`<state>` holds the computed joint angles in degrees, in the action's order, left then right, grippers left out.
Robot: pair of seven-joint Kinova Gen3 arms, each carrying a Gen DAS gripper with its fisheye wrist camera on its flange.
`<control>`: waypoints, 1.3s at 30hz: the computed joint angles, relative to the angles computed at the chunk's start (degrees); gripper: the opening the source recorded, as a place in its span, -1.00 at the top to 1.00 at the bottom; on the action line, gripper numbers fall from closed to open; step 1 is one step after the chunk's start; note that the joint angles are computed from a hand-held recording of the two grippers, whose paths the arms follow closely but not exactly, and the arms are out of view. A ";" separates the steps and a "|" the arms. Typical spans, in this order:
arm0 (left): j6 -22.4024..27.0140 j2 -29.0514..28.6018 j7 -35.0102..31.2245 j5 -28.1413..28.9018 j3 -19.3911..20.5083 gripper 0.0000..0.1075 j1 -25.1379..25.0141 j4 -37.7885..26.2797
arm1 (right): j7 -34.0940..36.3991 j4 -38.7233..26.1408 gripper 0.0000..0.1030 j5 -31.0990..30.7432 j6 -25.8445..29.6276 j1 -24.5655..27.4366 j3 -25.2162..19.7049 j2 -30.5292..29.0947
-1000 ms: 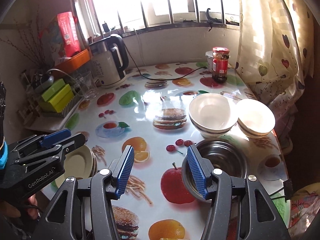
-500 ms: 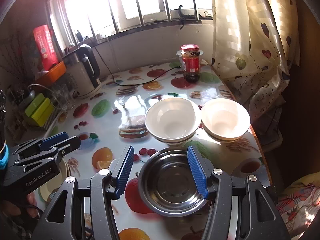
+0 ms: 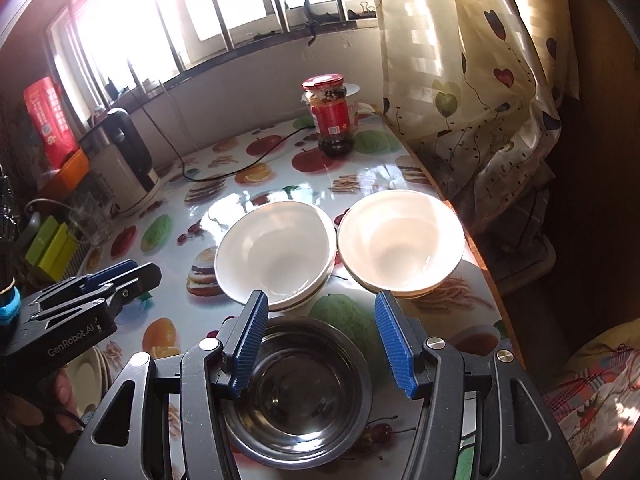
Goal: Organize plates and bowls
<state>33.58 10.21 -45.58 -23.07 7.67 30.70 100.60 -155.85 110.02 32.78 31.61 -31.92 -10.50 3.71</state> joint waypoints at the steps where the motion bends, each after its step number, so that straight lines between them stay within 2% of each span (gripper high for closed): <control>1: -0.44 0.48 -1.37 1.13 0.33 0.27 -0.78 -0.27 | 0.54 -0.17 -0.09 -0.47 -0.37 0.29 0.12 0.35; 4: -0.62 2.07 -2.59 1.52 0.01 0.27 -0.81 -1.73 | 3.40 -2.34 -0.07 -2.05 1.06 0.49 0.56 2.43; 12: -0.05 6.77 -10.42 7.35 -0.11 0.27 -2.47 -5.99 | 7.72 -4.34 0.19 -5.99 -0.73 0.49 2.84 5.78; 24: -0.31 9.73 -15.29 11.22 -1.76 0.27 -2.09 -8.47 | 11.18 -5.23 0.45 -10.27 -3.12 0.11 5.23 8.28; 26: -0.42 9.93 -15.51 11.34 -1.99 0.38 -1.95 -8.56 | 11.57 -5.26 0.49 -10.80 -3.44 0.06 5.49 8.52; 31: -0.05 10.59 -16.97 12.37 -1.78 0.42 -2.37 -9.11 | 12.32 -5.68 0.54 -11.56 -3.69 -0.32 6.04 9.22; 33: -0.04 10.79 -17.56 12.74 -1.73 0.57 -2.45 -9.29 | 12.51 -5.87 0.56 -11.88 -3.70 -0.39 6.21 9.52; 39: 0.09 11.48 -19.36 13.81 -1.52 0.67 -2.67 -9.94 | 11.80 -6.02 0.61 -11.40 -4.22 -1.11 7.14 10.10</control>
